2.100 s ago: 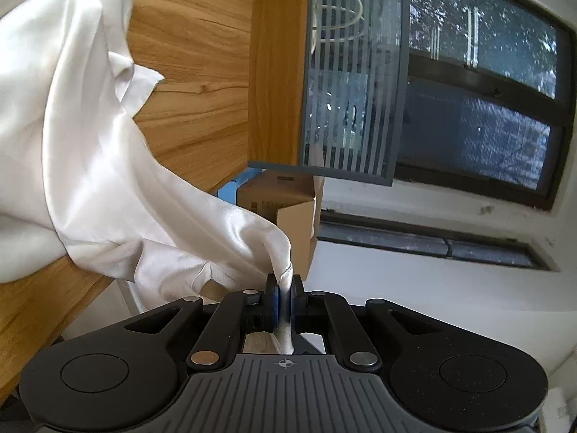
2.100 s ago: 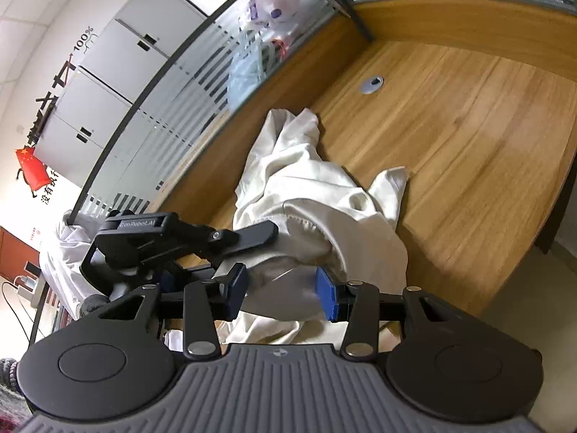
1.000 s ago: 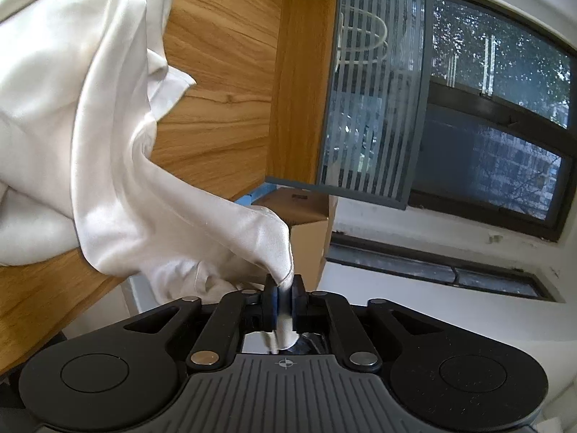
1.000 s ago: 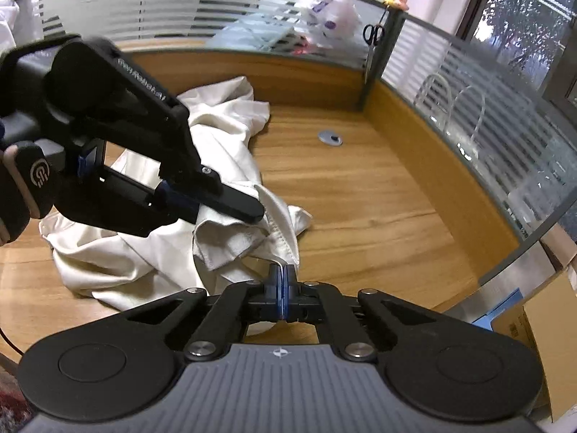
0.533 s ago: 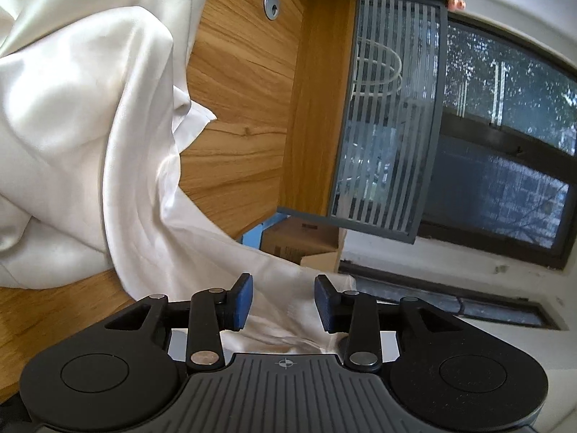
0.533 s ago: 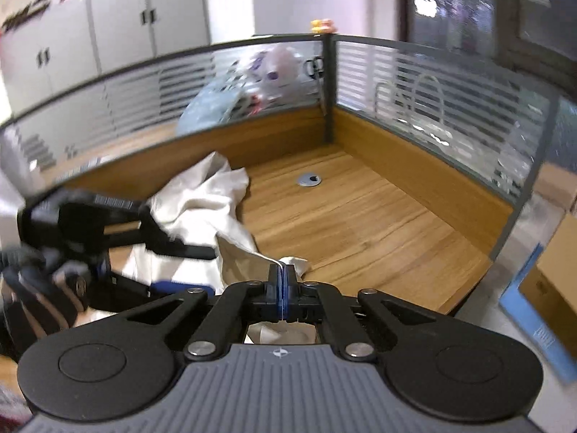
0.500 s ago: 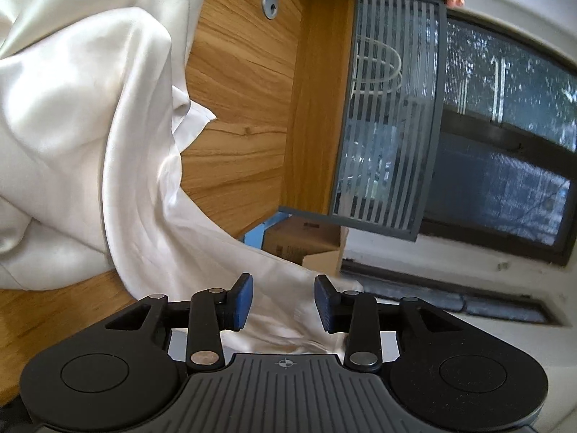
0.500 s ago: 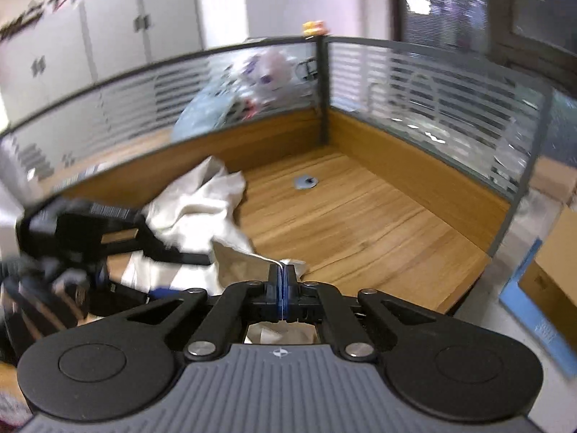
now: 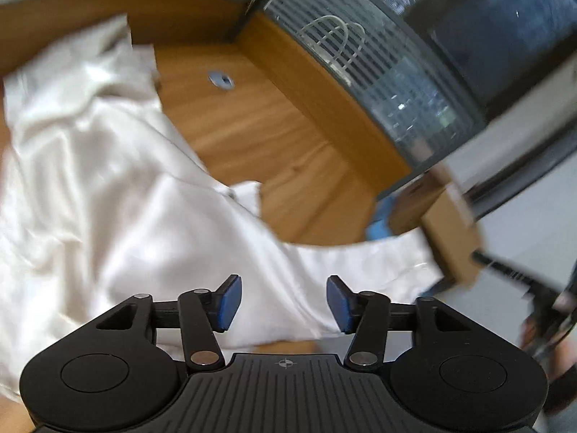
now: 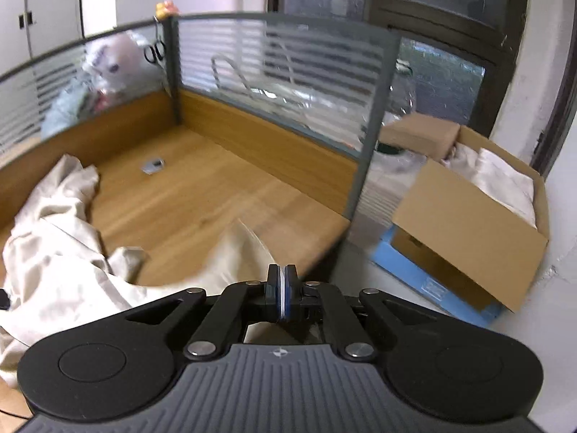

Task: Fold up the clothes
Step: 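Open both grippers and release the shirt onto the desk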

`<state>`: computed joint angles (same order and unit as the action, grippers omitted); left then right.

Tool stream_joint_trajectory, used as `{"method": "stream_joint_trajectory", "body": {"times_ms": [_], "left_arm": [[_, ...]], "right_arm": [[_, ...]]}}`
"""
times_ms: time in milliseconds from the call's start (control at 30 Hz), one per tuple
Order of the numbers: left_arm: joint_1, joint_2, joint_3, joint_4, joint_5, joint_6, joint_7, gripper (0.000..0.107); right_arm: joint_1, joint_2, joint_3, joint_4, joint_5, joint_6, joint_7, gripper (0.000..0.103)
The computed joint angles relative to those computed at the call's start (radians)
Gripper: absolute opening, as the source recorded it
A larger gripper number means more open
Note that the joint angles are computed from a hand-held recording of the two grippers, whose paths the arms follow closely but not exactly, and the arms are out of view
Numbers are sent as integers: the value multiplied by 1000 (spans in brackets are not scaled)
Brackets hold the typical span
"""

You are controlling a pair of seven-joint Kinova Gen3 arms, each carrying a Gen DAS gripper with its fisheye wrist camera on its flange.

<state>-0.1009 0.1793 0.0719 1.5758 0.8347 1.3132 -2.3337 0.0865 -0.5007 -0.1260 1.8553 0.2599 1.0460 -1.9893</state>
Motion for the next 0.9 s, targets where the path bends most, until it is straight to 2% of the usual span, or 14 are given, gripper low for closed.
{"method": "stream_joint_trajectory", "body": {"times_ms": [33,67,167,200,267,367,433,633,800,900], "left_arm": [[4,-25,-2,13,-22,-28,-28,60],[7,-50,-5,32,-35,-57,-58,62],[13,-112,-22,85,-46,-127,-142,74],[15,-133,-30,106,-44,-151,-172,77],[20,-174,-46,148,-31,-199,-222,86],[31,-213,-71,182,-13,-243,-246,91],[40,-233,-80,195,-17,-278,-213,93],[49,-288,-122,242,-11,-370,-146,101],[55,-327,-140,274,-78,-442,-72,103],[57,-343,-132,280,-174,-463,8,103]], "right_arm": [[-8,3,17,0,-10,5,13,19],[-16,6,32,2,-21,6,25,42],[-54,12,74,15,-71,-24,71,68],[-65,16,80,17,-87,-34,85,73],[-77,28,68,17,-111,-56,95,90],[-111,49,64,12,-154,-96,120,98],[-129,68,55,-1,-177,-115,130,102],[-183,122,16,-22,-204,-178,165,102],[-203,163,-56,-33,-164,-196,142,102],[-249,185,-42,-31,-192,-215,160,102]]}}
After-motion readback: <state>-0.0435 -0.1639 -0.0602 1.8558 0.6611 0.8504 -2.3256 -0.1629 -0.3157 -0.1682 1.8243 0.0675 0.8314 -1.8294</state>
